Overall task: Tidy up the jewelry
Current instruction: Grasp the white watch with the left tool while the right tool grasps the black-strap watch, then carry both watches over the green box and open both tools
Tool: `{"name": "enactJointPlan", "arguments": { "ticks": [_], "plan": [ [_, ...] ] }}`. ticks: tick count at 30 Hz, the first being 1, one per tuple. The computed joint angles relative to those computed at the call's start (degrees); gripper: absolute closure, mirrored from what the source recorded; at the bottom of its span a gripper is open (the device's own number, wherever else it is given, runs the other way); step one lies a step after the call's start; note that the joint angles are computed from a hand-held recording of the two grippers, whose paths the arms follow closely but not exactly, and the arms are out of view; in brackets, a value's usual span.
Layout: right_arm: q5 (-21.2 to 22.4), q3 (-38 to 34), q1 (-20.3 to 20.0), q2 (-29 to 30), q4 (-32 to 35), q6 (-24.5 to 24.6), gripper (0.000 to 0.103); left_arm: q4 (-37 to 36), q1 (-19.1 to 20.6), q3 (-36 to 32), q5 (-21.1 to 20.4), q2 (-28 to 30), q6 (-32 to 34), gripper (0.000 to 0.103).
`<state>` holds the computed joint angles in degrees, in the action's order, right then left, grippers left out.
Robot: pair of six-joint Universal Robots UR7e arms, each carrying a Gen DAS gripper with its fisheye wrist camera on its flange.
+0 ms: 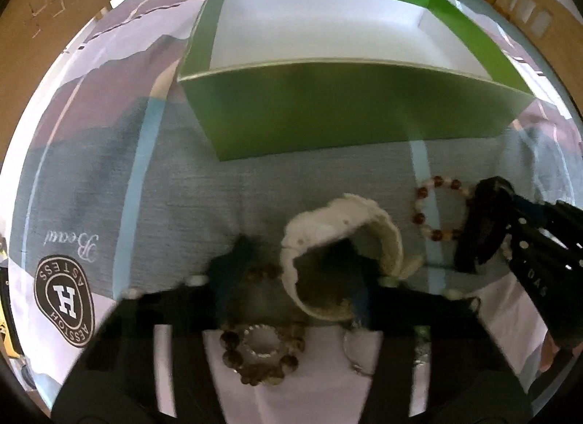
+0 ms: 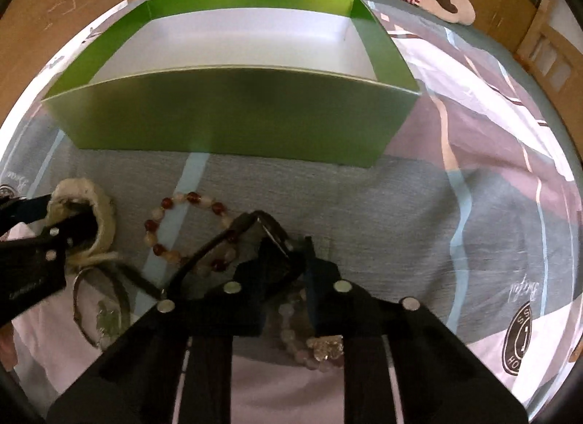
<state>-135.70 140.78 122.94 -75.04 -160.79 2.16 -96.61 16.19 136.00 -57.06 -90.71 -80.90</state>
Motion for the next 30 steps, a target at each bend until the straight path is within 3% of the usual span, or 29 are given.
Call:
{"name": "enactJointPlan", "arguments": {
  "ticks": [1, 2, 6, 11, 16, 19, 24, 26, 30],
  "plan": [
    [0.5, 0.1, 0.0, -0.7, 0.4, -0.2, 0.091, -0.3, -0.1, 0.0, -0.2, -0.4, -0.1, 0.082],
    [0.7, 0.5, -0.1, -1.6, 0.6, -0.6, 0.092, -0.6, -0.2, -0.1, -0.5, -0.6, -0.1, 0.086],
    [0.8, 0.9, 1.5, -5.8, 3.4, 0.1, 0.092, 2.1, -2.2, -1.0, -0.5, -2.2, -2.0, 0.087],
    [0.0, 0.6, 4.4, -11.5, 7.3, 1.3, 0.092, 9.9, -9.0, -4.3, -0.1, -3.1, -7.7, 0.086],
    [0.0, 1.0, 6.0, -15.2, 12.8, 3.8, 0.092, 9.8, -12.3, -4.6, -2.1, -2.9, -9.6, 0.086],
    [-0.1, -1.7, 9.0, -15.7, 12.6, 3.3, 0.092, 12.5, -14.0, -7.4, 1.7, -1.9, -10.2, 0.086],
    [-0.3, -9.7, 11.1, -10.3, 6.2, -0.6, 0.092, 19.6, -10.8, -16.6, 11.7, 1.4, -9.1, 0.086],
    [1.0, -13.9, 10.0, -7.1, 3.6, -2.7, 0.092, 18.8, -7.4, -19.3, 15.1, 2.4, -5.6, 0.085],
    [2.1, -19.9, 6.2, -0.1, 1.8, -4.4, 0.092, 14.0, 1.4, -21.9, 18.2, 4.5, 1.2, 0.084]
  ]
}}
